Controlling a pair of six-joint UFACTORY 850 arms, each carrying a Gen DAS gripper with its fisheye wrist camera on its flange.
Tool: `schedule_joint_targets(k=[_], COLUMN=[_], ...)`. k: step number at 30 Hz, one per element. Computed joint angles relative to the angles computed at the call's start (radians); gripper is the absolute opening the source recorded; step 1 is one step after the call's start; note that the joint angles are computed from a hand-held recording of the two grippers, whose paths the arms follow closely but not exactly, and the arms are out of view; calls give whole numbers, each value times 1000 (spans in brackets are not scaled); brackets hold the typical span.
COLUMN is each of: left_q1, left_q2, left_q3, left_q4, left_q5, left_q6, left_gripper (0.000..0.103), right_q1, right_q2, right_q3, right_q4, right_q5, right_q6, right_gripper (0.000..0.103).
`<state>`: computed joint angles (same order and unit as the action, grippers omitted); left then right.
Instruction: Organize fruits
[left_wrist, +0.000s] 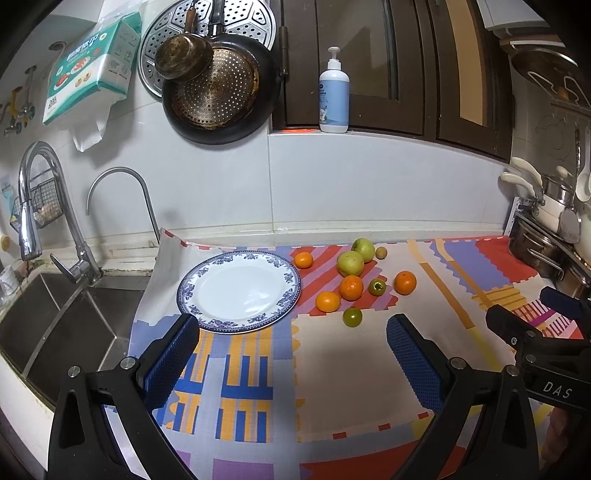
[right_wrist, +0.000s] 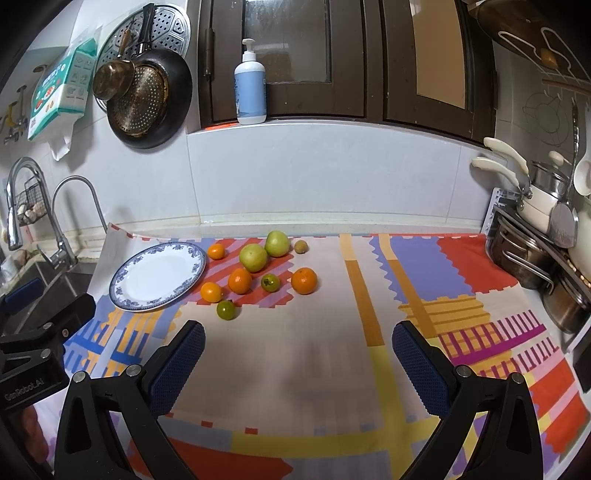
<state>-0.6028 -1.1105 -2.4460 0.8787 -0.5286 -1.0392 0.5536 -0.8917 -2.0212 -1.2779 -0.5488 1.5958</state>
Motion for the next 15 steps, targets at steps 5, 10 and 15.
schedule_joint_targets(k=[5, 10, 15], left_q1=[1, 0, -1], left_q2=[0, 0, -5], left_q3=[-1, -1, -11], left_q4=[-3, -1, -3], left_q5=[0, 0, -4], left_q6=[3, 1, 1], left_gripper=[103, 103, 103], right_q1=[0, 0, -1], right_q2=[0, -1, 0], right_q3=[1, 1, 2], right_q4=[-5, -6, -6], right_q5=[0, -1, 0], right_q6=[5, 6, 6], right_gripper=[102, 102, 102])
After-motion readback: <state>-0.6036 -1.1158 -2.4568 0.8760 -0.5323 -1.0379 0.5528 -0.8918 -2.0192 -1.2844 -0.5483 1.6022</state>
